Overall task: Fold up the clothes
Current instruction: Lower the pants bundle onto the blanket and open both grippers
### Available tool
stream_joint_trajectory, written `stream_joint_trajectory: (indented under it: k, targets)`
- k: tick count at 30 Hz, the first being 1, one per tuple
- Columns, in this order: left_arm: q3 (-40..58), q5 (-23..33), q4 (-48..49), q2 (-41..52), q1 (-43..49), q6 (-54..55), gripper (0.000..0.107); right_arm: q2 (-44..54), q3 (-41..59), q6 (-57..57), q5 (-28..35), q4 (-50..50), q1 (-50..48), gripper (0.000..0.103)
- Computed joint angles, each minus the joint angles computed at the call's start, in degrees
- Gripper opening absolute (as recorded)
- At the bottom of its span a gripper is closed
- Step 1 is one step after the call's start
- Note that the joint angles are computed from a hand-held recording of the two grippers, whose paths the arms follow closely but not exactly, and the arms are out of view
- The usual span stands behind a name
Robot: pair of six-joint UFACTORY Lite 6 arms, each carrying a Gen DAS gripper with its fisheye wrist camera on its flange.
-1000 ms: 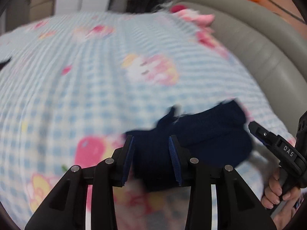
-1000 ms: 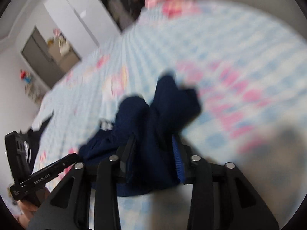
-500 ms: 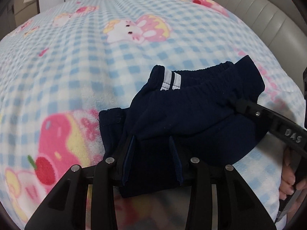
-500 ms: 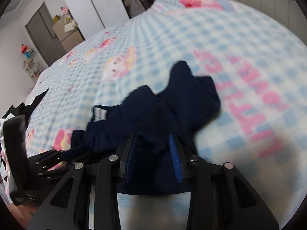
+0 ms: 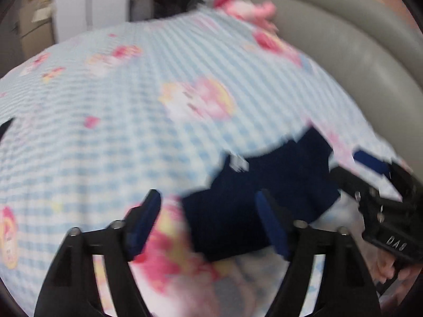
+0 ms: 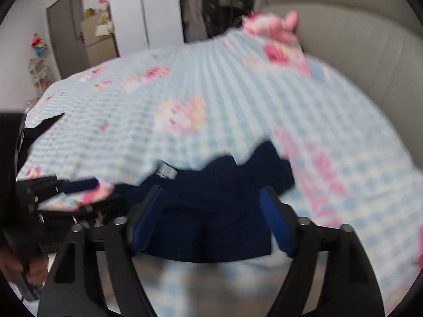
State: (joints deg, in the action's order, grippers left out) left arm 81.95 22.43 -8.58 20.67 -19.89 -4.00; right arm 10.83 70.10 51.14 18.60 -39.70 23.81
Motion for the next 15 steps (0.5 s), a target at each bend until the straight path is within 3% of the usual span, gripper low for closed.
stream_joint_trajectory:
  k: [4,6,11,15]
  targets:
    - [-0.2,5.9,-1.5,-6.2,10.7,0.8,0.079,4.6,11.7,-5.2,10.2,8.4,4.9,0.081]
    - [-1.8,7.1,-5.5,-8.8,16.7,5.6,0.080,5.7,15.7,-3.1,14.8,7.8,8.6,0.081]
    - [-10.1,10.3,-16.0,-16.7,34.0,25.4,0.081,13.8,29.6,6.8,24.6,1.0,21.2,0.084]
    - [-12.6,13.2,-22.7,-18.6,47.9,40.1,0.081,23.3,43.4,6.5,28.4,5.6,28.1,0.089]
